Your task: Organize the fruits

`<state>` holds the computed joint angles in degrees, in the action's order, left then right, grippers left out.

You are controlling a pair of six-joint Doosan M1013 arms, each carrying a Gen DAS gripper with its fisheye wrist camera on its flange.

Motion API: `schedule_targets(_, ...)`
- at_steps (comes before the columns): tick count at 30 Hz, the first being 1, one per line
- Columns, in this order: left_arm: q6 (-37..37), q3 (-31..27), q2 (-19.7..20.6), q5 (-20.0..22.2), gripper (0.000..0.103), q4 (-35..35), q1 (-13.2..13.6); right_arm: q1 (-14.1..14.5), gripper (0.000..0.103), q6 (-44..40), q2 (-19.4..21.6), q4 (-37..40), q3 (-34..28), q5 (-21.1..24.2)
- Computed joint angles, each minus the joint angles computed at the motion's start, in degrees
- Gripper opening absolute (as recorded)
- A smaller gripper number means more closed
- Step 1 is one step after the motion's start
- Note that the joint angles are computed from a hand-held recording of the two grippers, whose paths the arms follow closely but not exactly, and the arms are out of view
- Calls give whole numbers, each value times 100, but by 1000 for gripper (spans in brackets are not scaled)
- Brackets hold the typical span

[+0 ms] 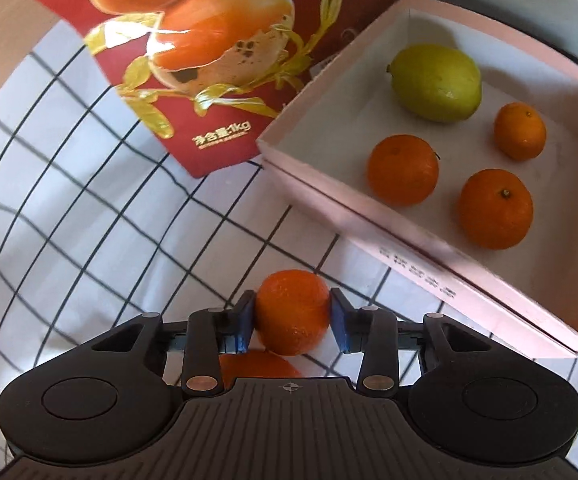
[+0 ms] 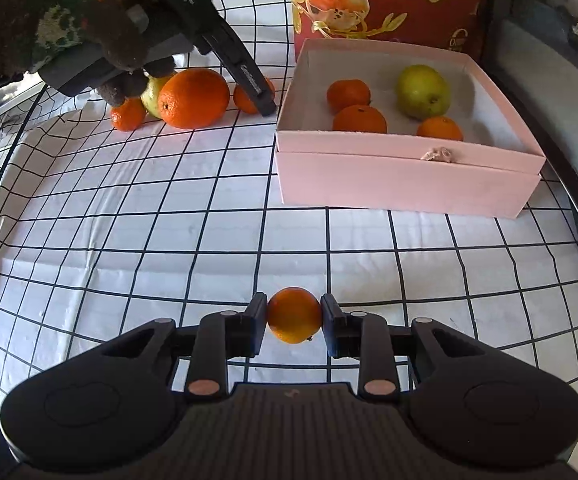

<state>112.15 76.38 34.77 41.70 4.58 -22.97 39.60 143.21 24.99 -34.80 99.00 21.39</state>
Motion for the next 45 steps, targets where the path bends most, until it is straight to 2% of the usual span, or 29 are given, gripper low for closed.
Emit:
schedule_targets(3, 101, 249, -203, -174, 43, -329, 36, -9, 28, 0, 5, -4, 7, -18)
schedule_targets(7, 310, 843, -637, -635, 43, -891, 43, -30, 28, 81, 41, -62, -25, -6)
schedule_targets(11, 497, 1653, -1176, -1151, 43, -1949, 95, -35, 28, 73, 86, -82, -73, 9)
schedule_targets(14, 308, 2290, -1480, -1491, 43, -2637, 138, -33, 28, -161, 140, 7, -150, -3)
schedule_targets(19, -421, 3154, -1866, -2029, 43, -3473, 180, 39, 28, -277, 263, -199, -318, 32)
schedule_targets(23, -728, 3599, -2136, -2418, 43, -3715, 148, 86, 29, -269, 329, -436, -384, 43)
schedule_targets(26, -623, 3653, -2120, -2472, 43, -3934, 192, 113, 30, -78, 348, -751, -375, 33)
schedule_targets(28, -668, 3660, -2109, -2471, 43, -3958, 207, 133, 42, 71, 343, -934, -350, 43)
schedule_targets(29, -700, 3671, -2116, -2477, 43, -3947, 201, 137, 53, 141, 337, -999, -335, 51)
schedule_targets(30, -744, 3669, -2115, -2480, 43, -3925, 185, 147, 59, 330, 321, -1175, -300, 64)
schedule_targets(35, -304, 3652, -2072, -2387, 43, -4343, 135, 216, 70, 1451, 221, -2131, -79, 89)
schedule_targets(40, -656, 3644, -2070, -2418, 43, -4033, 81, 327, 77, 2301, 208, -2789, 4, 439)
schedule_targets(42, -696, 3635, -2067, -2386, 43, -4024, 90, 306, 77, 1981, 201, -2557, 0, 370)
schedule_targets(45, -1015, 3602, -2061, -2356, 43, -3721, 66, 195, 76, 1118, 188, -1588, -53, 98)
